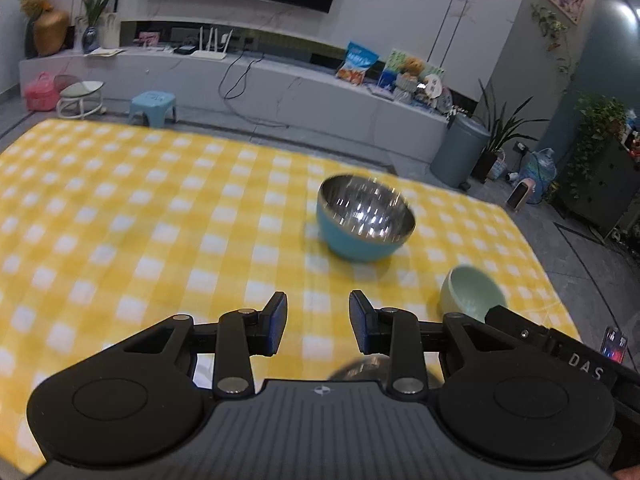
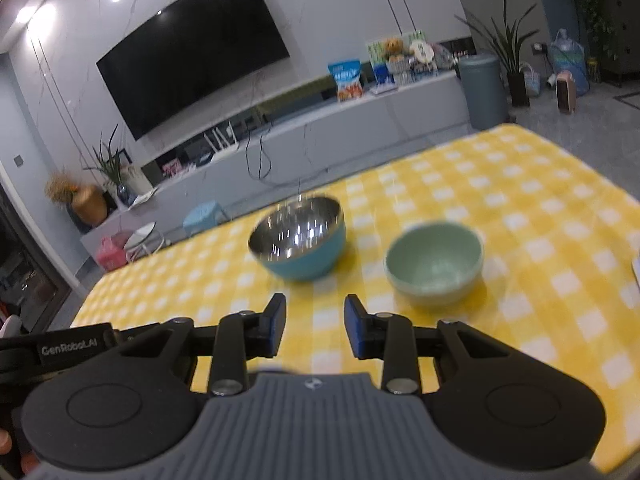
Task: Organize plates and bowls
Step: 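Open the left tool to release the orange bowl, then move the left tool to the blue bowl rim and close on it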
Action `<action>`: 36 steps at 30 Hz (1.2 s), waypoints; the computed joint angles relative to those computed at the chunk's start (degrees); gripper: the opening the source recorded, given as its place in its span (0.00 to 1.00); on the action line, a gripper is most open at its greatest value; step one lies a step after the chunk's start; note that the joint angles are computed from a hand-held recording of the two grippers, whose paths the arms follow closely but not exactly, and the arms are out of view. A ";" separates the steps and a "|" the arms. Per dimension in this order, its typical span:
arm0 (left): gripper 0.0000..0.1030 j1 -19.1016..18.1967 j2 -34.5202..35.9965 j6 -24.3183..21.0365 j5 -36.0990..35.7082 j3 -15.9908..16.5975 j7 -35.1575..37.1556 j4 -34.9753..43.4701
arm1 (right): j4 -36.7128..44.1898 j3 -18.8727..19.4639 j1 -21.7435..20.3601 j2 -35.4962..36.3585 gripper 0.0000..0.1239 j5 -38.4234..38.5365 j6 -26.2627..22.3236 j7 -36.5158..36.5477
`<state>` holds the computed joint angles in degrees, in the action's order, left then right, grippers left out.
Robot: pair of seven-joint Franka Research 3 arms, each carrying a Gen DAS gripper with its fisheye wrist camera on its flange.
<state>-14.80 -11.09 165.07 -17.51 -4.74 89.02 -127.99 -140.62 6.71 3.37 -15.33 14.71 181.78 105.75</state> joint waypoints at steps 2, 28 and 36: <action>0.37 -0.76 1.76 -0.64 -1.91 0.75 2.54 2.51 | 2.65 0.92 -1.66 2.01 0.26 -1.24 -0.44 0.51; 0.45 9.89 22.71 -2.81 2.31 -9.10 1.44 23.08 | 30.44 -7.56 3.62 28.08 0.26 8.81 -6.06 -11.36; 0.45 10.98 27.95 -5.65 4.14 -10.61 -0.71 28.91 | 32.23 -3.96 0.47 29.91 0.24 13.95 -8.88 -15.37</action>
<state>-3.82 16.86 159.42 -13.36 -15.36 88.31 -99.08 -108.39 2.75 3.84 14.58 28.66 172.90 90.37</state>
